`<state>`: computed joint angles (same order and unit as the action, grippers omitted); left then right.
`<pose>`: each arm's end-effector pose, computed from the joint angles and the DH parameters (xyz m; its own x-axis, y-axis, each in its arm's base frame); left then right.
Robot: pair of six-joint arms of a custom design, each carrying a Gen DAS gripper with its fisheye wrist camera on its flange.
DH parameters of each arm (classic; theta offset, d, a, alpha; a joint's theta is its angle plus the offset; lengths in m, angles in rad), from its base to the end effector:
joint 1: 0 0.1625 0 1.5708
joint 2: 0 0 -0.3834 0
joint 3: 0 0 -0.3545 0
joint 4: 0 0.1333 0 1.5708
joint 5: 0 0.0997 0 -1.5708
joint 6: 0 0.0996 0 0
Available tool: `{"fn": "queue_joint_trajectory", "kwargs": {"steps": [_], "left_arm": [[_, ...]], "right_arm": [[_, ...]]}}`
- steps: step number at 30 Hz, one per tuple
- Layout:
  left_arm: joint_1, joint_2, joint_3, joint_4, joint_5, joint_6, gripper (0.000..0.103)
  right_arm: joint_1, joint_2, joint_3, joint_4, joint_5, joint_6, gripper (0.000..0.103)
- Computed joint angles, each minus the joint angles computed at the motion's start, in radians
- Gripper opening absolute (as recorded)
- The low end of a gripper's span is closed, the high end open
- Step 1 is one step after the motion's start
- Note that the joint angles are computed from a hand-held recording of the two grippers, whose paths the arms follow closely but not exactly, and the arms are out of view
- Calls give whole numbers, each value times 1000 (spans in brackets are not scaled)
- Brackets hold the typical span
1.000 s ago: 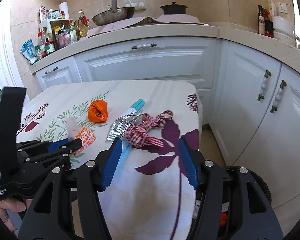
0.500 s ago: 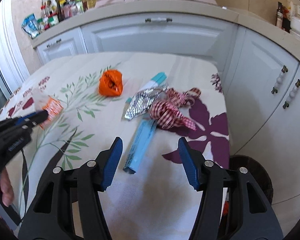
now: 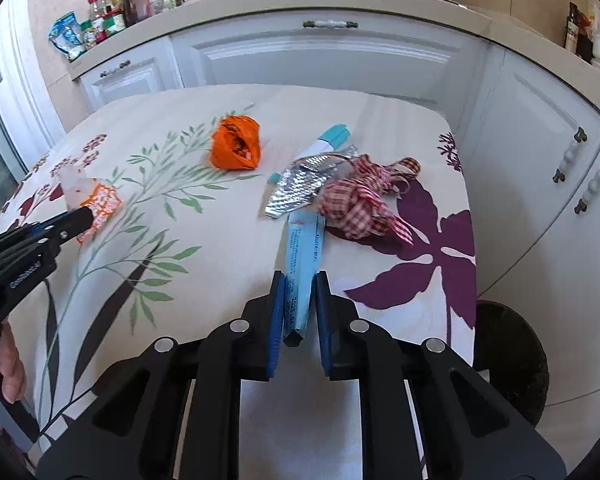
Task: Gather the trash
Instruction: 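Lift and carry the dotted bag and blue box with both tools over the bin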
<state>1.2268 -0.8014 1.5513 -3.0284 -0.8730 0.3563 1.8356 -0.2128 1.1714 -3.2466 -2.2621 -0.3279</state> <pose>-0.0340 -0.6799 0.2031 -0.7187 0.1232 -0.6843 0.5409 0.7174 -0.4390 0.2516 -0.6612 -0.0389 -0.7443 -0.0423 0.6666 -0.4615 0.7539 -0.4675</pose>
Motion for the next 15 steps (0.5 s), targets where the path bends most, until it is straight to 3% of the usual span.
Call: {"fn": "queue_joint_trajectory", "kwargs": {"steps": [15], "left_arm": [[-28, -40, 84, -159, -31, 59, 16]], "right_arm": [[32, -3, 57, -240, 59, -105, 15]]}}
